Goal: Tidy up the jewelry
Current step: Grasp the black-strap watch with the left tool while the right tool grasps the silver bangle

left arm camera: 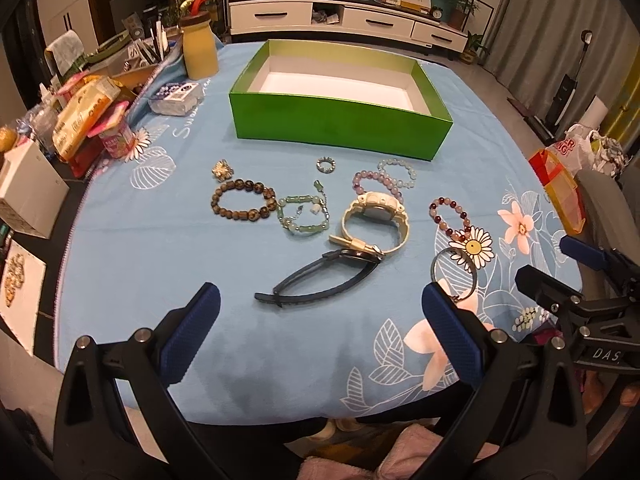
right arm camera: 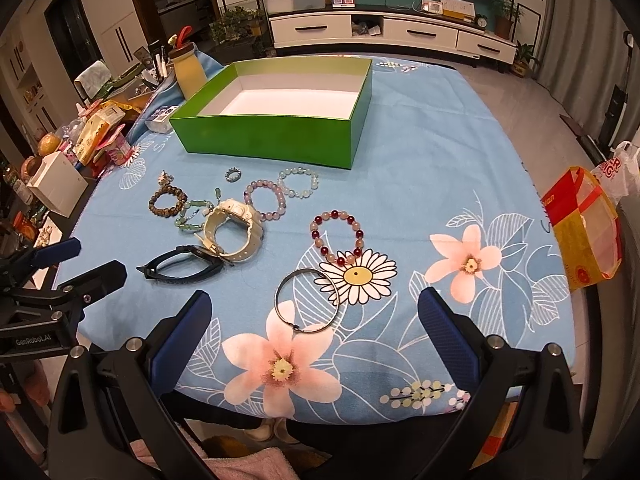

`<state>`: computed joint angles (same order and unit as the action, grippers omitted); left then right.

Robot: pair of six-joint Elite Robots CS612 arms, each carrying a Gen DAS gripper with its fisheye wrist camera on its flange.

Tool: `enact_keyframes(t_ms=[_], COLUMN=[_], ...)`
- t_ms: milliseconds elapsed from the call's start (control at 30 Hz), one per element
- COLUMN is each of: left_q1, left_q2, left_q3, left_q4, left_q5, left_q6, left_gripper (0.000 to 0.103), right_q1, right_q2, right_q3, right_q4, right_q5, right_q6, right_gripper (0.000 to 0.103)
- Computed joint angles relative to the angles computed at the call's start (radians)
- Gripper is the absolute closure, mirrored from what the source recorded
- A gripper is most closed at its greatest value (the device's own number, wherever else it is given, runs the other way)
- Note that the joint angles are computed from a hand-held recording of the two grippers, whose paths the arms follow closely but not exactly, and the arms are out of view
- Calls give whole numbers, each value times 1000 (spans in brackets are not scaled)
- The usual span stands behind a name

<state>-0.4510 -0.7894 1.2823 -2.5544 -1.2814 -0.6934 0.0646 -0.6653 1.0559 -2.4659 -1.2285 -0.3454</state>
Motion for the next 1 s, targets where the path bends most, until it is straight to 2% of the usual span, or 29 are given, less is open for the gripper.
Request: enact_keyframes(t_ms=[200, 400, 533, 633, 667, 867, 1000], left_q1=[4, 6, 5, 7, 6, 3, 5], left_q2=[15, 32, 40, 47, 49, 59, 72], left_q3=[30, 55, 74, 77, 77, 74, 51], left_q4=[-101, -134, -173, -182, -185, -272, -282], left_q5=[14, 34, 27, 10, 9, -10, -47], left_q6=[5, 23, 45, 61, 67, 169, 235], left_gripper=[2, 2, 2, 3, 6, 22, 36], right_q1=[-18, -32, -39, -41, -41, -33, -16], right_q2=[25, 49, 51, 52, 52, 57, 75], right_q3=[7, 13, 33, 43, 45, 48, 20], right_q4=[-66, -77, -70, -57, -52, -36, -6], right_q5=[73, 109, 158, 187, 198, 244, 225], right_q6=[0, -21, -66, -103, -114, -206, -250], right_gripper=[1, 3, 15, 27, 33, 49, 60])
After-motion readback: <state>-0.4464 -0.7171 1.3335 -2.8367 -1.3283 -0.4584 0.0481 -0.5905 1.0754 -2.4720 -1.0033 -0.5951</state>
